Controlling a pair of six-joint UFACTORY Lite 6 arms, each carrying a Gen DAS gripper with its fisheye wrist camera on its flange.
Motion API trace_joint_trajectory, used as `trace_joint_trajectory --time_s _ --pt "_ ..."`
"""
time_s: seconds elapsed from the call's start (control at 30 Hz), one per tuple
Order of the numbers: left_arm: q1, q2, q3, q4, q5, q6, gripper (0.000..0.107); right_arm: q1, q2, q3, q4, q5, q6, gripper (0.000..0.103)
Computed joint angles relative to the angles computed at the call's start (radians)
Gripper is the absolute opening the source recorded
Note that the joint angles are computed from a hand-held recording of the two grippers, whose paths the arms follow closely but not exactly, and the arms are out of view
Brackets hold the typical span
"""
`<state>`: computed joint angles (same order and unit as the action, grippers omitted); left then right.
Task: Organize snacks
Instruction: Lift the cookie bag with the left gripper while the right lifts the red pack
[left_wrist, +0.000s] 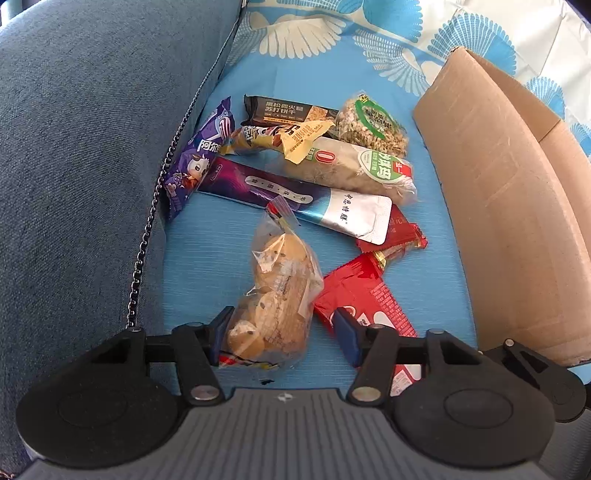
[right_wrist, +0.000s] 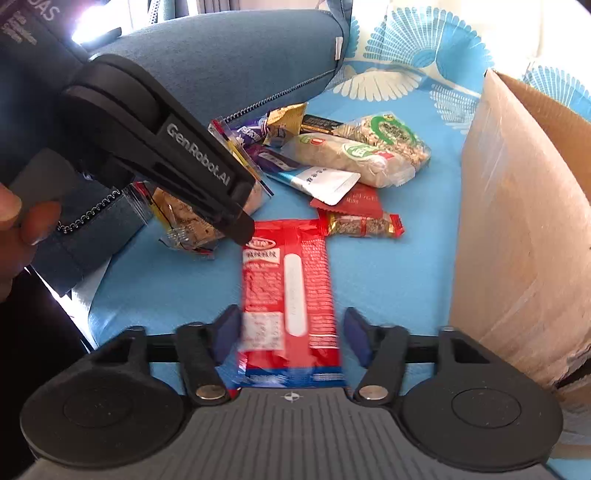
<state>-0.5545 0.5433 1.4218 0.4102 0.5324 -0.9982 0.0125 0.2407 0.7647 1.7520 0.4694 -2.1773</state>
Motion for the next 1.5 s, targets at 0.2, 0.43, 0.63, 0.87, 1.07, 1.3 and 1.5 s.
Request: trace_joint_trajectory --time_s 0.2,0.43,0.63,0.87,1.07,1.3,1.5 --pt "-0.021 -0.012 -0.021 0.091 -0.03 -0.084 0.04 -0.008 -0.043 -0.035 0.077 0.01 -0.109 0.042" --pt "-0.111 -0.162 -0.181 0.477 -0.052 -0.479 0.037 -0.054 -0.149 -0.105 0.105 0.07 -0.168 0.041" --pt "-0.21 -0.325 -0.352 0.849 0.002 -0.901 0.037 -0.131 -0.307 -0.212 0.08 0.156 -0.17 0.04" --pt "-0.301 -0.458 -0.473 1.012 0.091 -1.122 0.037 -0.282 -0.515 -0.281 -0.026 0.269 -0.053 0.04" --pt "-0.358 -0.497 -0.508 1.064 0.124 -1.134 0.037 -0.536 -0.54 -0.166 -0.144 0.462 0.072 0.04" --pt "-0.399 -0.497 -0.522 1.105 0.15 -1.176 0.037 -0.74 -0.257 0.048 -0.065 0.585 0.002 0.04" --pt "-0.378 -0.474 -0.509 1.108 0.148 -1.196 0.037 -0.831 -0.049 0.187 -0.022 0.611 0.123 0.04"
